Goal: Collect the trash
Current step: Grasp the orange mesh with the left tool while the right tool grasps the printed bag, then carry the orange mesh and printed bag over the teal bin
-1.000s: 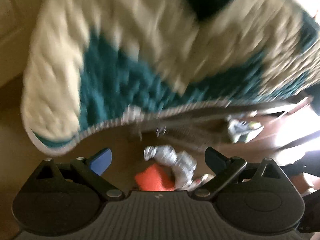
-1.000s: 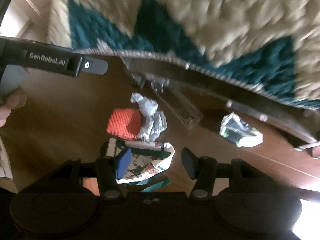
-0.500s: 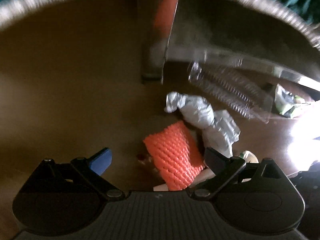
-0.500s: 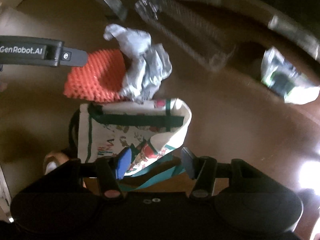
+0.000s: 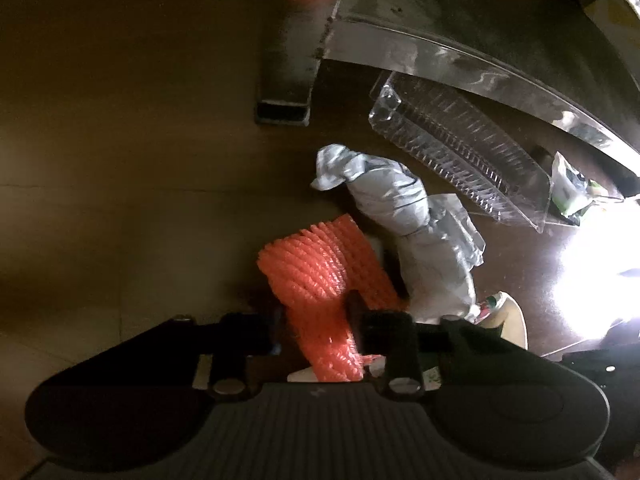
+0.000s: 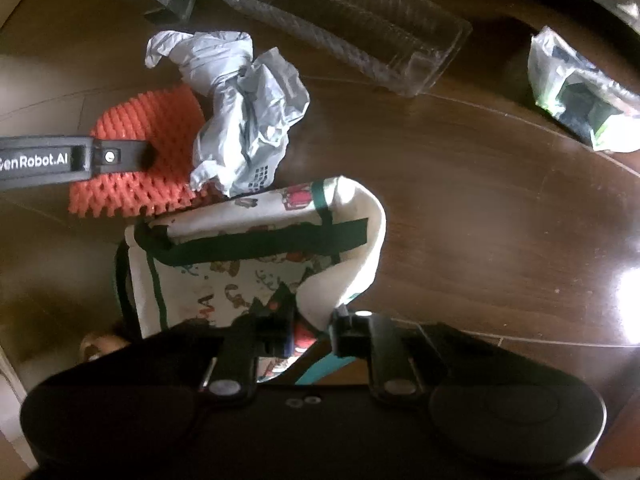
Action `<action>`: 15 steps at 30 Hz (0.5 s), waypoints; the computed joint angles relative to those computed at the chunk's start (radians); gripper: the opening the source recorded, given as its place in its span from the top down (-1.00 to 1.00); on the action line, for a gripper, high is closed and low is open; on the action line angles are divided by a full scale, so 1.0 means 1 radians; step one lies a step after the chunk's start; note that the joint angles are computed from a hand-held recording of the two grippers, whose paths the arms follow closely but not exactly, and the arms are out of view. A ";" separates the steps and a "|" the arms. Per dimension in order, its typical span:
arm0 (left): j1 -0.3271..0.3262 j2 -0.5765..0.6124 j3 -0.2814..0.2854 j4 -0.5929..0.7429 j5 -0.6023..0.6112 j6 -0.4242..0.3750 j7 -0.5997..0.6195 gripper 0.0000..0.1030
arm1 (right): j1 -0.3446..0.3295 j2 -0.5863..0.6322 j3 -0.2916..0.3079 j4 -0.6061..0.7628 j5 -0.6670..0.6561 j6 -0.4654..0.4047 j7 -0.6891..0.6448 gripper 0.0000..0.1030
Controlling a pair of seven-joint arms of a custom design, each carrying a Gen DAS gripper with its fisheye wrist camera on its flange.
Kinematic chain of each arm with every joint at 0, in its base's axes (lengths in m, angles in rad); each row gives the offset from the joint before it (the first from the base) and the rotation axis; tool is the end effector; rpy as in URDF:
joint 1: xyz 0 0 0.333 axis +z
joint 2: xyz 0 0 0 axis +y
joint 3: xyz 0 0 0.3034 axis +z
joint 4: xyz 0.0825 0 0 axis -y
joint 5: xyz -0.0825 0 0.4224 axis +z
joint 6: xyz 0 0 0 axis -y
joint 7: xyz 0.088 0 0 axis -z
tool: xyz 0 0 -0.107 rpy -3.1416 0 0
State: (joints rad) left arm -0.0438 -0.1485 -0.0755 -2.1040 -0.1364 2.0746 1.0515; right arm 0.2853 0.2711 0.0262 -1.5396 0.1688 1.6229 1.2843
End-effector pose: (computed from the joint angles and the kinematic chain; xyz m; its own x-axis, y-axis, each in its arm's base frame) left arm 0.5546 -0.0745 0.4676 0.4345 -0.8869 0.1569 -0.8942 -0.4456 -0.0428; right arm 0.6210 0.2164 0.4630 0.5171 -0.8282 -0.2161 -0.8250 -0.5495 0.1317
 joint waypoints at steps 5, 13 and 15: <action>-0.001 -0.026 -0.002 -0.015 0.011 -0.002 -0.022 0.75 | -0.005 -0.045 0.002 -0.027 0.009 0.003 -0.026 0.80; -0.016 -0.110 0.015 -0.006 0.030 -0.070 0.015 0.77 | -0.045 -0.146 -0.005 -0.031 0.025 -0.013 -0.137 0.83; -0.018 -0.139 0.019 0.003 0.032 -0.088 0.009 0.77 | -0.060 -0.171 -0.009 -0.021 0.026 -0.012 -0.171 0.83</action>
